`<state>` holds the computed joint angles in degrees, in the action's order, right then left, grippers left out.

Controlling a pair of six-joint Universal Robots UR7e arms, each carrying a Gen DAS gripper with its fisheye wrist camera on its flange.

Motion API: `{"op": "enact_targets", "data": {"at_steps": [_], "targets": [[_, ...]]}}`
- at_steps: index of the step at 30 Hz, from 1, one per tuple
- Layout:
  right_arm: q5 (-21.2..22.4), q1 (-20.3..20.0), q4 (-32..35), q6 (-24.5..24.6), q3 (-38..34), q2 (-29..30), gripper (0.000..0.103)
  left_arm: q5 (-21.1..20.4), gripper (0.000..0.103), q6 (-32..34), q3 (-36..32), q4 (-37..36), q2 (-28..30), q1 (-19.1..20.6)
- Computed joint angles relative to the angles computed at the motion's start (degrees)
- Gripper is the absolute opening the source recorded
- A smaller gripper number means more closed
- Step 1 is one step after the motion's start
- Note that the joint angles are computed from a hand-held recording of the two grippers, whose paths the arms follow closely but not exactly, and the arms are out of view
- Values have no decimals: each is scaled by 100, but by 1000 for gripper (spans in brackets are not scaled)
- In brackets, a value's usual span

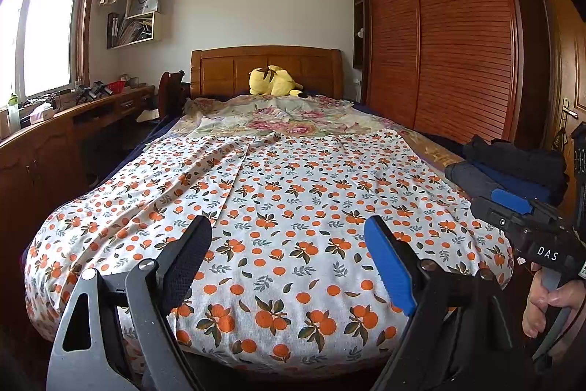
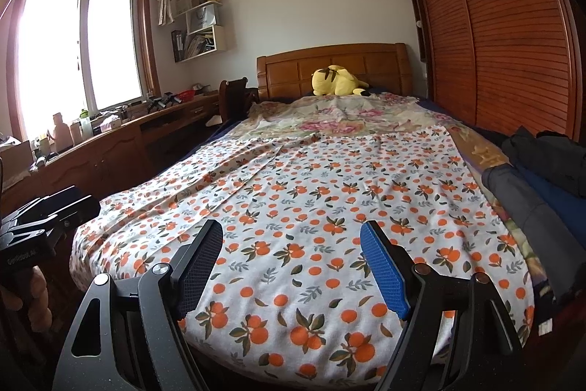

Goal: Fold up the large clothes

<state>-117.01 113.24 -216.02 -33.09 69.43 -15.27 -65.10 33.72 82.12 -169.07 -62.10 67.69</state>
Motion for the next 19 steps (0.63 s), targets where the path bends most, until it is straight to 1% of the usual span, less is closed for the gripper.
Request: {"op": "enact_targets", "data": {"at_steps": [19], "targets": [[24, -8, 10, 30, 37, -22, 79, -8, 86, 17, 20, -26, -2, 6]]}}
